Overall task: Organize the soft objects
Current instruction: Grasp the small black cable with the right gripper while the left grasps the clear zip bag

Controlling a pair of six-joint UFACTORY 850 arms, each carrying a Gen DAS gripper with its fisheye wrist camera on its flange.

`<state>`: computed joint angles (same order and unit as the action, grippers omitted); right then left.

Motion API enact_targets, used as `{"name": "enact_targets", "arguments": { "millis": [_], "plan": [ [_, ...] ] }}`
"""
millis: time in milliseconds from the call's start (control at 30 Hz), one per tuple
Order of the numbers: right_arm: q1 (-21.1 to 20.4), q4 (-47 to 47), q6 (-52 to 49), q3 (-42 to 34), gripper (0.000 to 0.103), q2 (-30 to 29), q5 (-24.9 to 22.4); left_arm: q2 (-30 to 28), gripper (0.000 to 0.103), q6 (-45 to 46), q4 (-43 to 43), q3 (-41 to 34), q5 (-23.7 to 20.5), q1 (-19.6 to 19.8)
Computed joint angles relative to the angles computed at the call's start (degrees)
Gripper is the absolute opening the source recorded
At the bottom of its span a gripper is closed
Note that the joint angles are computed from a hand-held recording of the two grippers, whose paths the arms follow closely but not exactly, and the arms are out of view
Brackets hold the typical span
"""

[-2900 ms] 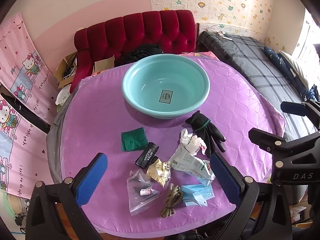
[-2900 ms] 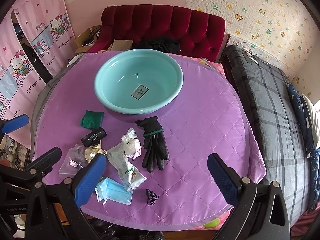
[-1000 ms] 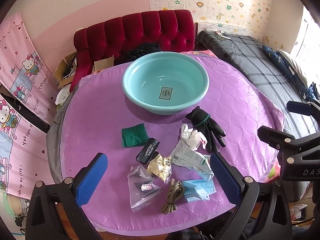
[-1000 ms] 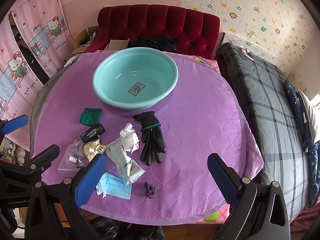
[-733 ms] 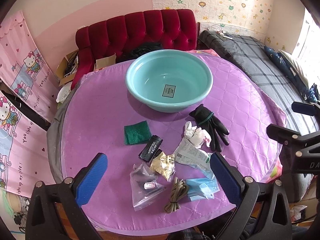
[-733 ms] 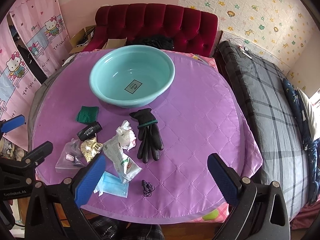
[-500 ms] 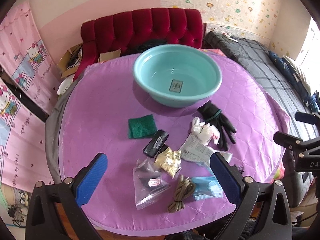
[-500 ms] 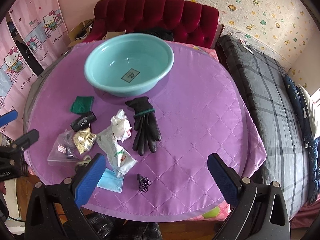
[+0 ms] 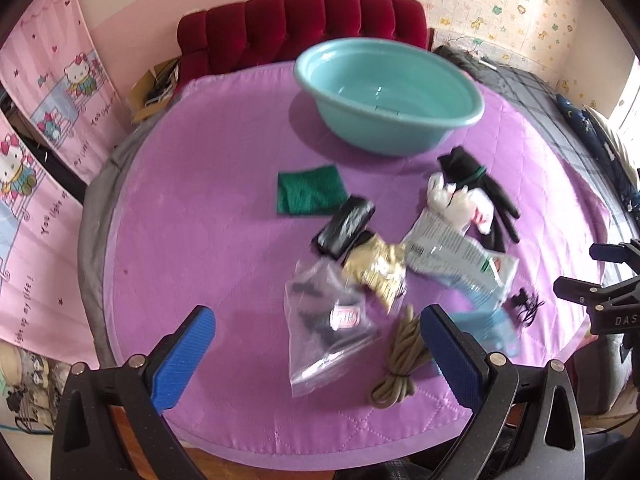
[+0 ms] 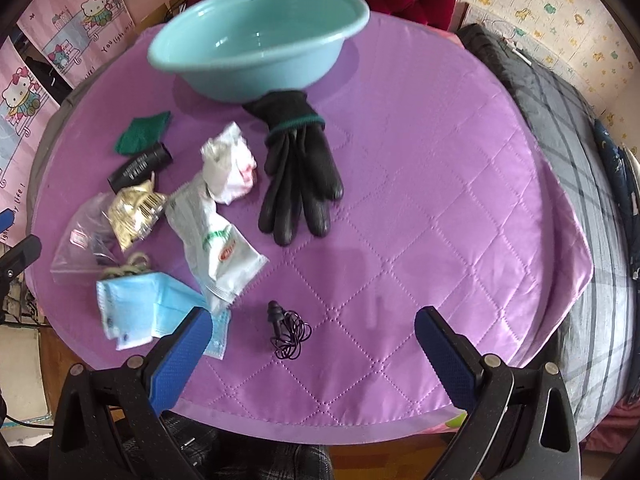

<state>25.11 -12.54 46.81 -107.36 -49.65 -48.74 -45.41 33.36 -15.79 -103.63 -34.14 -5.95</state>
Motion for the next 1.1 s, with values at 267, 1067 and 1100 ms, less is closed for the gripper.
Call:
{"name": "enact_targets", "arguments": {
  "millis": [267, 1067, 1100],
  "plan": [
    [-0.5, 4.1, -3.7, 1.3, 0.103, -2.7, 1.7, -0.3, 0.103, -0.2, -0.5, 2.9, 0.6, 0.7],
    [-0.4, 6.7, -6.1, 3.9, 0.014, -0.6, 7.5, -5.0, 0.103, -3.4, 0.7, -2.0, -2.1, -0.3],
    [-0.6, 6.7, -6.3, 3.4, 0.014, -0.6, 7.1, -5.7, 0.103, -4.0, 1.5, -3.0, -2.4, -0.5]
  ]
}}
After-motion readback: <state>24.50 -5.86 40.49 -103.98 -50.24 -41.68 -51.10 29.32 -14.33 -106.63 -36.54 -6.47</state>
